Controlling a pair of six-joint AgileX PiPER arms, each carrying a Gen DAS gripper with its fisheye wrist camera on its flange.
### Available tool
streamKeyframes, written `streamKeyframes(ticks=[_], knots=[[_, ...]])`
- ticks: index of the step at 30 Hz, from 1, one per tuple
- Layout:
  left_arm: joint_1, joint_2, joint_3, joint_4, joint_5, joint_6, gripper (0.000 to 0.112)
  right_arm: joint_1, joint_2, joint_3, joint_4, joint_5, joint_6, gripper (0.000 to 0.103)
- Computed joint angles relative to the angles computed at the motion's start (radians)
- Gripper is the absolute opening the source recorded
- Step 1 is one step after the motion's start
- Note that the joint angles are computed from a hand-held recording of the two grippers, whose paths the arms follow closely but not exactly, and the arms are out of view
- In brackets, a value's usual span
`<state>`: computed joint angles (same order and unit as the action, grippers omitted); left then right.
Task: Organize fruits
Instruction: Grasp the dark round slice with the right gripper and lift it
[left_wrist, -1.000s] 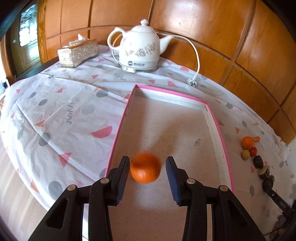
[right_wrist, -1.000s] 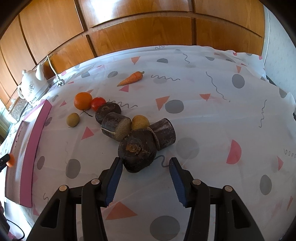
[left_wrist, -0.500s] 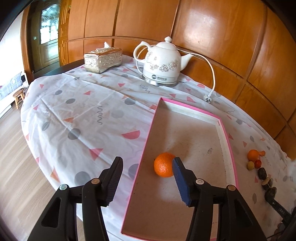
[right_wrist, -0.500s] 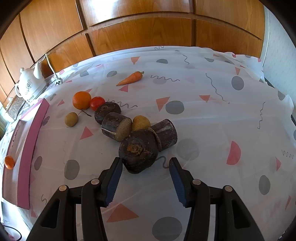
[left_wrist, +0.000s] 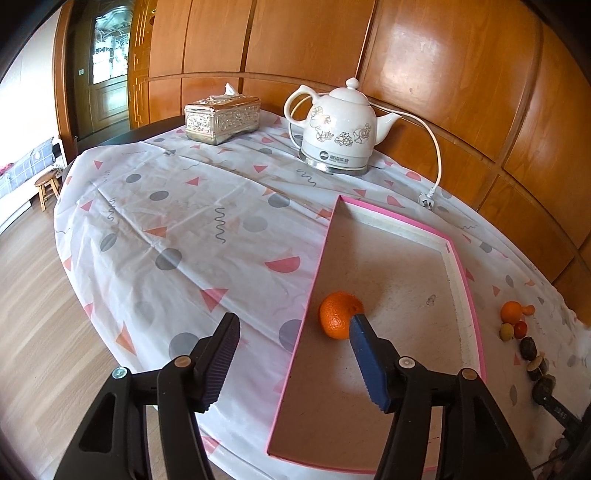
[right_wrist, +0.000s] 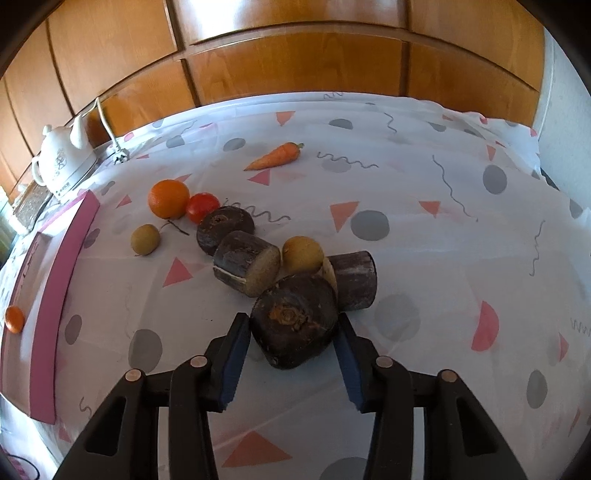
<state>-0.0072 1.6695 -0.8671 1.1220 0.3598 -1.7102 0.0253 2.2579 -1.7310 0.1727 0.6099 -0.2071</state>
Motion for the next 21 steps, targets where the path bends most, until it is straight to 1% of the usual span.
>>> streamKeyframes(ticks=[5, 8, 14, 18, 21], knots=[[0.002, -0.004, 0.007, -0.009, 0.002, -0.002, 0.063, -0.003, -0.034, 0.050, 0.041, -0.017, -0.060, 0.046], [-0.002, -0.007, 0.008, 0.002, 0.006, -0.016, 0.066, -0.008, -0.071, 0.096, 0.086, -0.030, -0.120, 0.046], [-0.010, -0.016, 0.015, 0.011, 0.005, -0.024, 0.067, -0.018, -0.120, 0.141, 0.245, 0.013, -0.287, 0.046], [-0.012, -0.019, 0.017, 0.010, 0.004, -0.025, 0.068, 0.005, -0.127, 0.161, 0.259, 0.012, -0.324, 0.046], [-0.014, -0.031, 0.031, 0.039, 0.006, -0.061, 0.073, 0.013, -0.121, 0.166, 0.249, 0.013, -0.314, 0.046]])
